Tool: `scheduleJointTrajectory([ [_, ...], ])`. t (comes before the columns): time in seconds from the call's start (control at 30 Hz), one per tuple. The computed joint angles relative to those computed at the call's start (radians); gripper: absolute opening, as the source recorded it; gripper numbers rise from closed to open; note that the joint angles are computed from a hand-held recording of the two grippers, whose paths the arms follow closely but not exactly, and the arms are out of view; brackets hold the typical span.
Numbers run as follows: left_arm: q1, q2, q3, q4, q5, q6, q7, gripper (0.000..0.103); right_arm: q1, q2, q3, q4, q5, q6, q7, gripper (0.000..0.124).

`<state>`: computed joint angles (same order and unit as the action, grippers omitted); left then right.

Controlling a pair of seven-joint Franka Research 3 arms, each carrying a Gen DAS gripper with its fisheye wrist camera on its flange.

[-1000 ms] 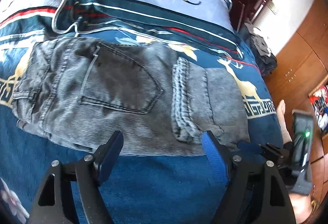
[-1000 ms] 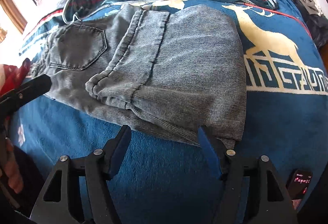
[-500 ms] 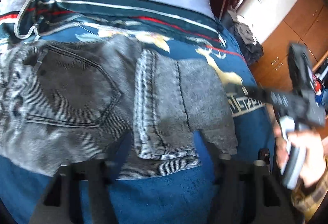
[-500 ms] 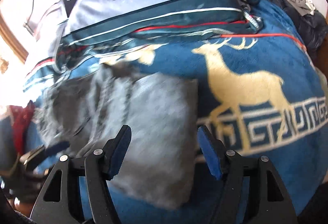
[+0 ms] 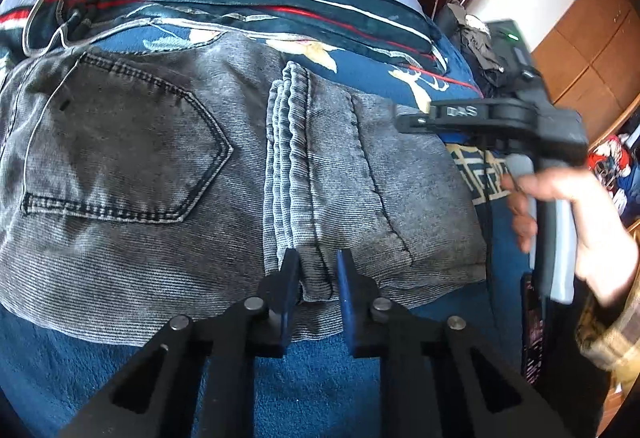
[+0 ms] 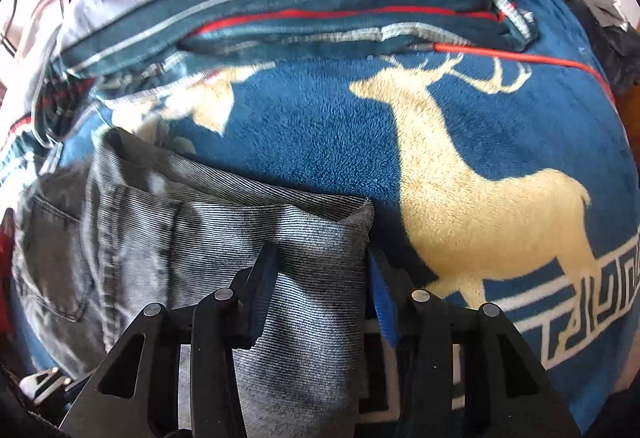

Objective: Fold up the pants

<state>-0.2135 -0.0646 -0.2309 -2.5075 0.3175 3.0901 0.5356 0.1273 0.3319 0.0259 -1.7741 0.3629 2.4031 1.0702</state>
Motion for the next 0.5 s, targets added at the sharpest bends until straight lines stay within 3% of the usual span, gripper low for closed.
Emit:
scheduleJointTrajectory([
  [0.1, -0.002, -0.022, 0.003, -0.016, -0.025, 0.007, 0.000, 0.027, -0.022, -0.083, 0.011, -0.092, 0.072, 0.037, -0.044, 0.047],
  [0.2, 0.044, -0.077, -0.034, -0.044, 0.059, -0.016, -0.094, 0.045, -0.049, -0.191, 0.021, -0.212, 0.230, 0.036, -0.118, 0.052],
  [0.27, 0.072, -0.131, -0.052, -0.081, 0.088, -0.005, -0.149, 0.066, -0.047, -0.264, 0.017, -0.299, 0.334, 0.019, -0.164, 0.053],
  [0.33, 0.137, -0.202, -0.105, -0.118, 0.137, -0.013, -0.235, 0.079, -0.025, -0.339, 0.012, -0.394, 0.402, 0.004, -0.220, 0.053],
  [0.37, 0.153, -0.240, -0.118, -0.138, 0.143, -0.027, -0.268, 0.083, -0.013, -0.356, 0.007, -0.415, 0.416, 0.001, -0.236, 0.053],
  [0.5, 0.100, -0.325, -0.064, -0.210, 0.075, -0.050, -0.287, 0.085, 0.045, -0.449, -0.002, -0.515, 0.475, -0.019, -0.309, 0.057],
])
